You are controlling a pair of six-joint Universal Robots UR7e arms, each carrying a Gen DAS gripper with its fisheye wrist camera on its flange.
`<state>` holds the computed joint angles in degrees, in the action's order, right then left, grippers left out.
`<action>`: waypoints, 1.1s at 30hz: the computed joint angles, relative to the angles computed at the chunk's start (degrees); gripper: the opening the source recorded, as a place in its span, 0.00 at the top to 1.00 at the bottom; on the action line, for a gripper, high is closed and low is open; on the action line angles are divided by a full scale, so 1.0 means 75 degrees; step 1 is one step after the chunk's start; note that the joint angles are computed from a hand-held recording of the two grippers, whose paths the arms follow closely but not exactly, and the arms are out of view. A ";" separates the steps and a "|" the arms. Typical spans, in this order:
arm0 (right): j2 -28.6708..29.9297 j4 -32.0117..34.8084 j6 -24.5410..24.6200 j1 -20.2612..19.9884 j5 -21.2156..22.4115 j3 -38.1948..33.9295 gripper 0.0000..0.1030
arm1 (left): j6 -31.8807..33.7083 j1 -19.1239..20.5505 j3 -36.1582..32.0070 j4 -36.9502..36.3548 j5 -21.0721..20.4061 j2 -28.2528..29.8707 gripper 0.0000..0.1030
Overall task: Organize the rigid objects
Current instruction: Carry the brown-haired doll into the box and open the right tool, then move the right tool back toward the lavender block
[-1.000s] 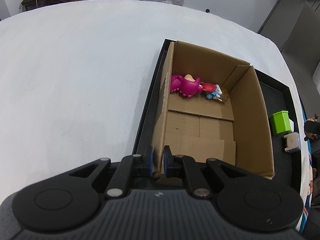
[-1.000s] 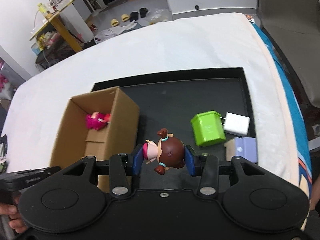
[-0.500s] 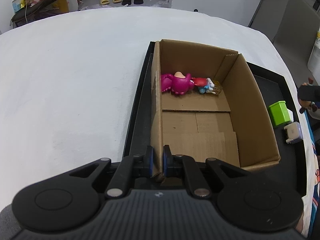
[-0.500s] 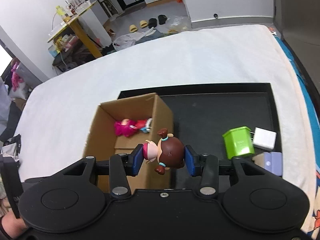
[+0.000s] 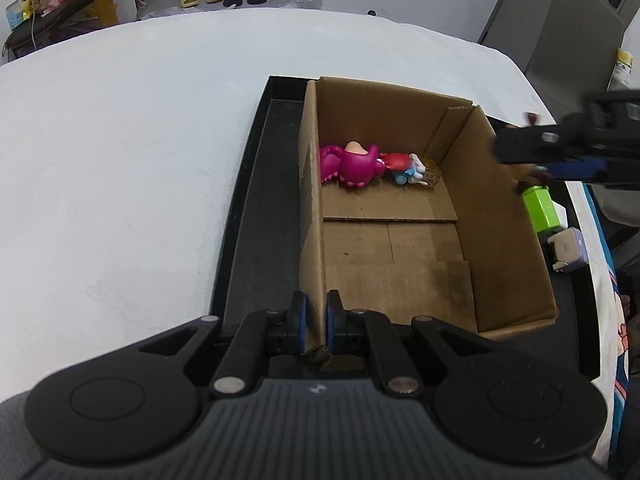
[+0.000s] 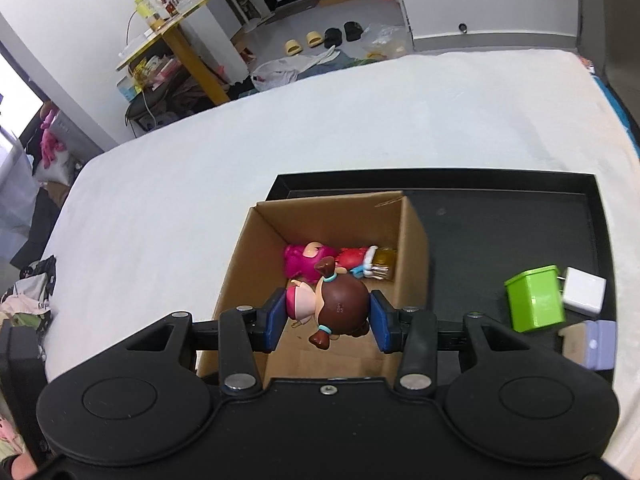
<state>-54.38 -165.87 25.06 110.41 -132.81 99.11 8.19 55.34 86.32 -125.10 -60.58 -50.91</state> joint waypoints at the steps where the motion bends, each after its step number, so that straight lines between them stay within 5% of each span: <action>1: 0.0050 0.0053 0.0011 -0.0032 0.0061 -0.0061 0.58 | 0.0011 -0.0007 0.0009 0.0003 -0.0001 0.0001 0.92; 33: 0.0674 -0.0328 0.0415 -0.0507 0.1044 -0.0507 0.55 | -0.0909 0.0092 -0.0628 0.0887 -0.0162 0.0237 0.90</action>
